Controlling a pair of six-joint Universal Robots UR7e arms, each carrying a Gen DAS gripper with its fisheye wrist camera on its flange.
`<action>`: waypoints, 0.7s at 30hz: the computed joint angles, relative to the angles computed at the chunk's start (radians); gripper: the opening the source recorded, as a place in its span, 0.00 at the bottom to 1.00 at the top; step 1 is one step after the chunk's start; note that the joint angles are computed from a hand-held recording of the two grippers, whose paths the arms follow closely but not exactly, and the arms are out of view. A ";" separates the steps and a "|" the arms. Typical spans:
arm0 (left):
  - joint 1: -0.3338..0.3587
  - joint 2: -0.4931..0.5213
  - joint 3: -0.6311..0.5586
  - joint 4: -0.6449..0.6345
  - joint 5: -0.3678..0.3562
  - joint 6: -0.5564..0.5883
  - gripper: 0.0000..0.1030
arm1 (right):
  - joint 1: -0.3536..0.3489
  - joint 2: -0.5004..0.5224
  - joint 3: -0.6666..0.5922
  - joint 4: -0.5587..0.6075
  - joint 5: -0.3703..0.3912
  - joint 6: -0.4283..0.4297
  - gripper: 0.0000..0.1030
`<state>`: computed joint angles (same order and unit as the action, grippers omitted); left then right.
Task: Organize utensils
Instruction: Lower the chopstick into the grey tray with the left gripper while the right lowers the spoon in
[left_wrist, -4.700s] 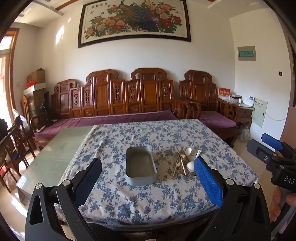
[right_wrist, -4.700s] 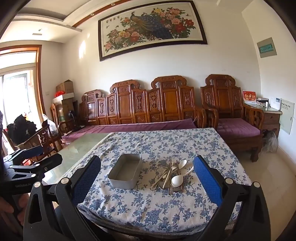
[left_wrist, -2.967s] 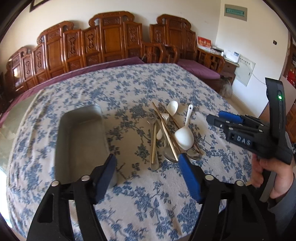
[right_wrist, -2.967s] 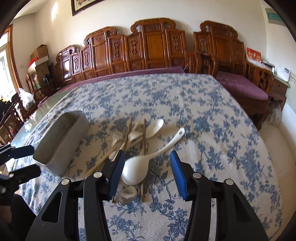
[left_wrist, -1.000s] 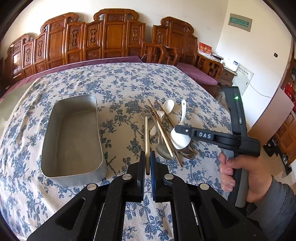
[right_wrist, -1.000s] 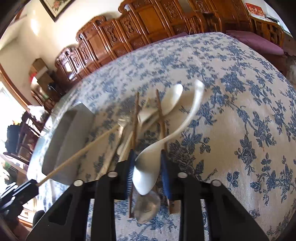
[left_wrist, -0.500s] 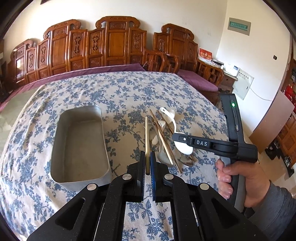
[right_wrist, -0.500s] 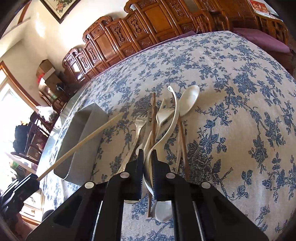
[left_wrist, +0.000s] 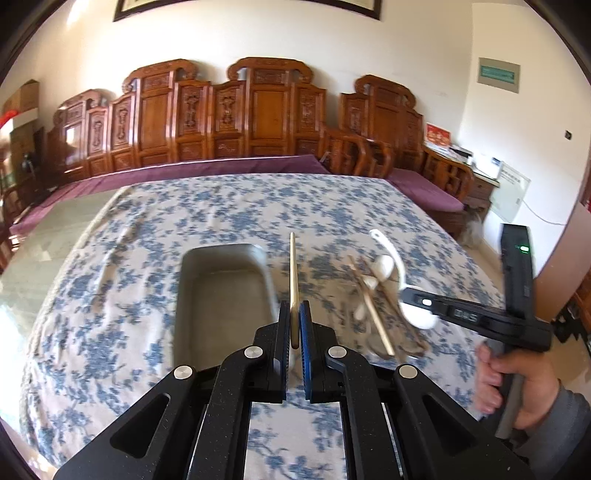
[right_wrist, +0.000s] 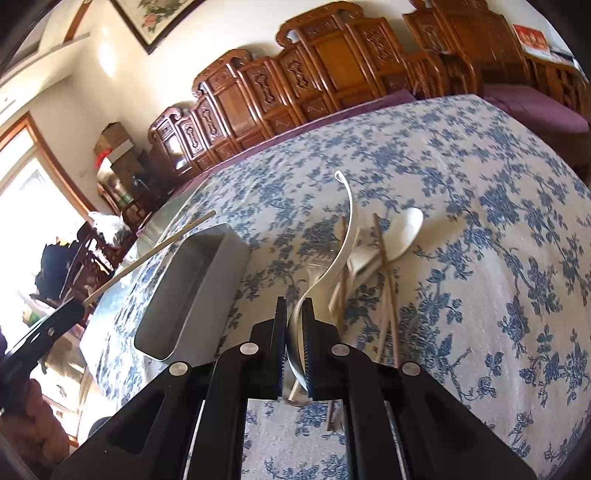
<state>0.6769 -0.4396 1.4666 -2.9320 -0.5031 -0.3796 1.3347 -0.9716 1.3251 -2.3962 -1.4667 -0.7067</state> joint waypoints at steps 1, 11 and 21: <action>0.004 -0.004 0.004 0.005 0.008 -0.004 0.04 | 0.002 -0.001 0.003 0.001 0.002 -0.005 0.09; 0.072 -0.021 -0.006 0.180 0.071 -0.102 0.04 | 0.014 -0.005 0.036 -0.009 -0.014 -0.043 0.09; 0.113 -0.007 -0.045 0.275 0.055 -0.139 0.04 | 0.020 -0.003 0.044 -0.007 -0.017 -0.050 0.09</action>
